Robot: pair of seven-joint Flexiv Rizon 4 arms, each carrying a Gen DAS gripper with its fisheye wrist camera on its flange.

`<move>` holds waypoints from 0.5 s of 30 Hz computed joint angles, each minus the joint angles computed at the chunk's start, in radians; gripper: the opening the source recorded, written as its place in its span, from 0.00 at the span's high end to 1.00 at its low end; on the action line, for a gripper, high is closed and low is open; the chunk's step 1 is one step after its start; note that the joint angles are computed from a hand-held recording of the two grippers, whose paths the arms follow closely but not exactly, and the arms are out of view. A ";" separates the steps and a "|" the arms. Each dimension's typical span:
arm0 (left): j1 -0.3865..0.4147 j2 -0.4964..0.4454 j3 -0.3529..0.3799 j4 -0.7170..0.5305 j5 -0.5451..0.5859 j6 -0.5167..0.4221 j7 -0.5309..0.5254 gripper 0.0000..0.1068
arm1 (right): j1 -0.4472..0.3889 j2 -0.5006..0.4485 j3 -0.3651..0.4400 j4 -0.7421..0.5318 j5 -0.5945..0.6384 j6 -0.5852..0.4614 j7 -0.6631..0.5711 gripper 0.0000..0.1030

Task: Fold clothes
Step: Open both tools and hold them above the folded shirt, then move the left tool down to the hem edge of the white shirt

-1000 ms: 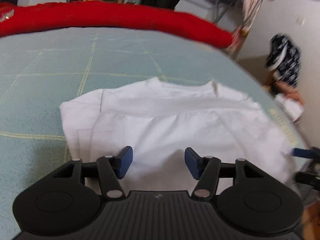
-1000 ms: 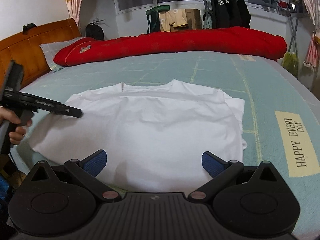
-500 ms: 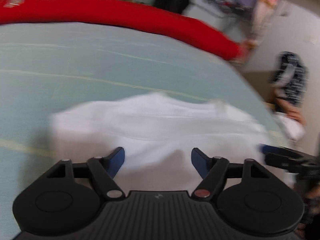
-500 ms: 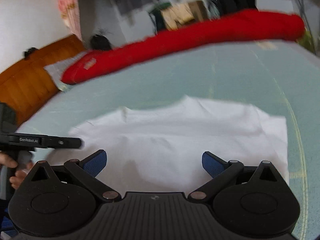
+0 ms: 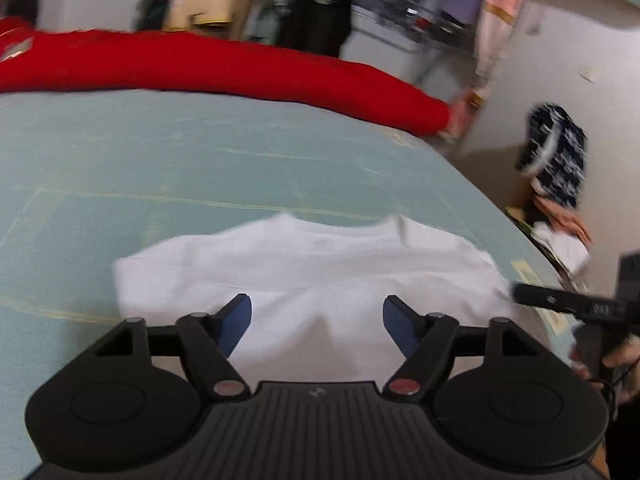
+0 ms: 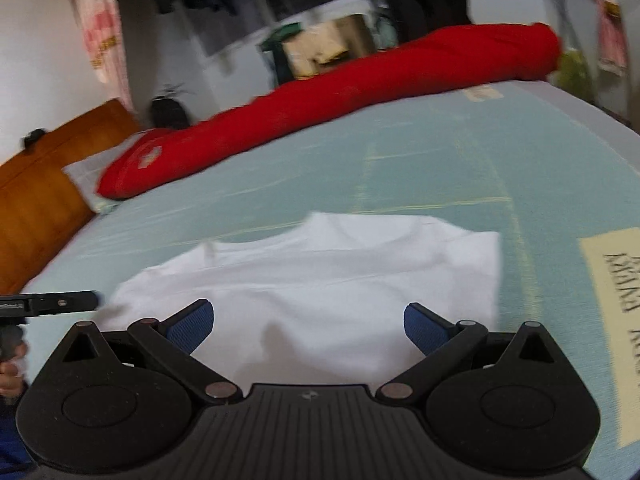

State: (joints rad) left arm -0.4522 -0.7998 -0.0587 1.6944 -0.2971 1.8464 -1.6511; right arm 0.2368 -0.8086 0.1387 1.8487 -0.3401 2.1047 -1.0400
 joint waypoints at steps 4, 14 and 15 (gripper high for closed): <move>-0.141 -0.004 0.179 0.011 -0.095 -0.098 -0.066 0.32 | 0.040 0.023 -0.017 0.033 0.020 -0.013 -0.022 0.00; -0.113 0.055 0.112 0.099 -0.044 -0.028 -0.092 0.33 | 0.130 0.093 -0.064 0.152 0.171 0.014 -0.104 0.00; -0.104 0.055 0.094 0.099 -0.036 -0.034 -0.087 0.33 | 0.135 0.101 -0.062 0.163 0.171 0.019 -0.116 0.00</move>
